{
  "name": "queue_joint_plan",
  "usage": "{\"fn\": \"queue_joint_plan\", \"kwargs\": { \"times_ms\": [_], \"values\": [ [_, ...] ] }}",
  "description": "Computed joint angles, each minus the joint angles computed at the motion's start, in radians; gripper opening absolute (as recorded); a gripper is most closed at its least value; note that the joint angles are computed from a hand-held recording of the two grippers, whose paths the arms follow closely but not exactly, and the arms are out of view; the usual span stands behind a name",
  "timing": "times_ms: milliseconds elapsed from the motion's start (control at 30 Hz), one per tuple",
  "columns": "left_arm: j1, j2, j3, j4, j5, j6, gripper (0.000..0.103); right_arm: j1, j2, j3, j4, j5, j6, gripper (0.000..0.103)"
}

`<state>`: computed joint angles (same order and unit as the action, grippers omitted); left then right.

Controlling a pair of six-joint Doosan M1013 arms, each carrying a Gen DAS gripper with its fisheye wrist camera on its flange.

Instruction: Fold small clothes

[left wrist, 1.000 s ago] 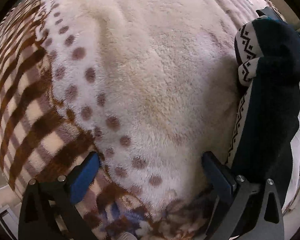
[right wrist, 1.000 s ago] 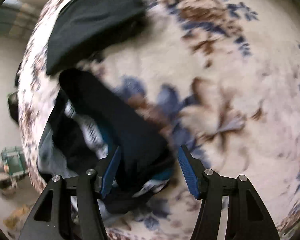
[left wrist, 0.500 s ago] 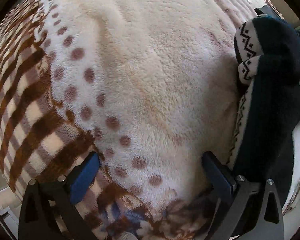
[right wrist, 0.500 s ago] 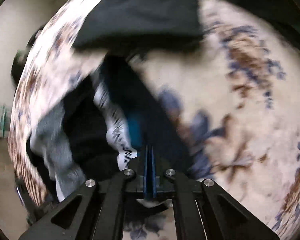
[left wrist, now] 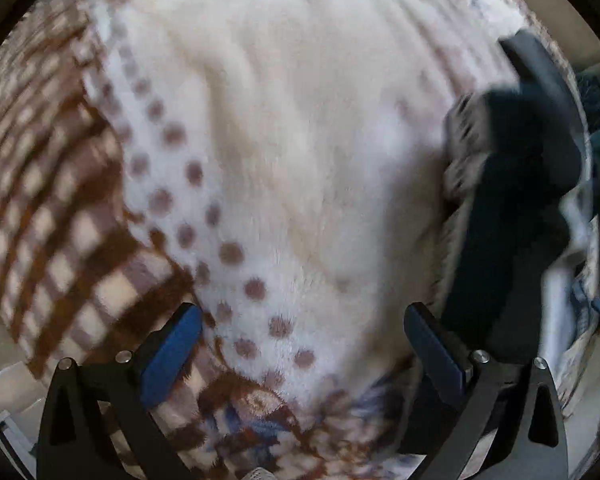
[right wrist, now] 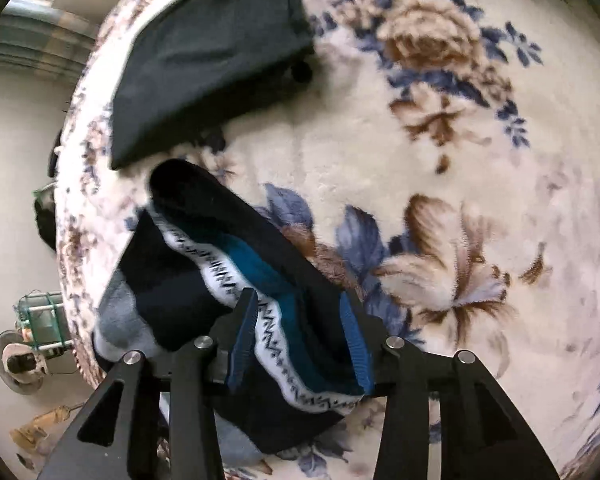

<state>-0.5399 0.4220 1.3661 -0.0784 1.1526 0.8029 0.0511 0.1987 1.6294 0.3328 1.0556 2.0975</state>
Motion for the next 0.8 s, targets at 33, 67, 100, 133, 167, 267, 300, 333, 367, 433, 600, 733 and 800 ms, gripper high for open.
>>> {"fn": "queue_joint_plan", "kwargs": {
  "times_ms": [33, 67, 100, 133, 167, 267, 300, 333, 367, 433, 600, 733, 800],
  "values": [
    [0.0, -0.003, -0.012, 0.016, -0.007, -0.004, 0.103, 0.014, 0.009, -0.024, -0.038, 0.014, -0.022, 0.045],
    [0.0, -0.004, -0.029, 0.037, -0.016, -0.012, 0.103, 0.028, 0.025, -0.051, -0.062, 0.02, -0.039, 0.045],
    [0.001, -0.003, -0.042, 0.048, -0.028, -0.014, 0.103, 0.042, 0.043, -0.081, -0.084, 0.021, -0.063, 0.045],
    [0.002, 0.004, -0.062, 0.057, -0.033, -0.011, 0.103, 0.052, 0.061, -0.11, -0.101, 0.023, -0.091, 0.045],
    [0.003, 0.014, -0.082, 0.066, -0.028, -0.007, 0.103, 0.061, 0.082, -0.139, -0.115, 0.028, -0.112, 0.045],
    [0.004, 0.047, -0.141, 0.096, -0.025, 0.008, 0.103, 0.081, 0.155, -0.229, -0.146, 0.07, -0.182, 0.045],
    [0.006, 0.056, -0.156, 0.1, -0.019, 0.011, 0.103, 0.089, 0.184, -0.265, -0.165, 0.11, -0.201, 0.045],
    [0.008, 0.064, -0.167, 0.097, -0.018, 0.014, 0.103, 0.095, 0.202, -0.288, -0.17, 0.139, -0.222, 0.045],
    [0.008, 0.068, -0.173, 0.096, -0.019, 0.015, 0.103, 0.105, 0.224, -0.314, -0.19, 0.179, -0.241, 0.045],
    [0.014, 0.074, -0.179, 0.089, -0.026, 0.017, 0.103, 0.122, 0.241, -0.333, -0.252, 0.206, -0.227, 0.01],
    [0.014, 0.083, -0.182, 0.069, -0.031, 0.017, 0.103, 0.115, 0.187, -0.281, -0.289, 0.086, -0.106, 0.007],
    [0.013, 0.09, -0.191, 0.072, -0.025, 0.028, 0.103, 0.108, 0.185, -0.309, -0.282, 0.083, -0.119, 0.007],
    [0.015, 0.094, -0.195, 0.07, -0.022, 0.03, 0.103, 0.105, 0.237, -0.373, -0.256, 0.228, -0.189, 0.007]
  ]
}}
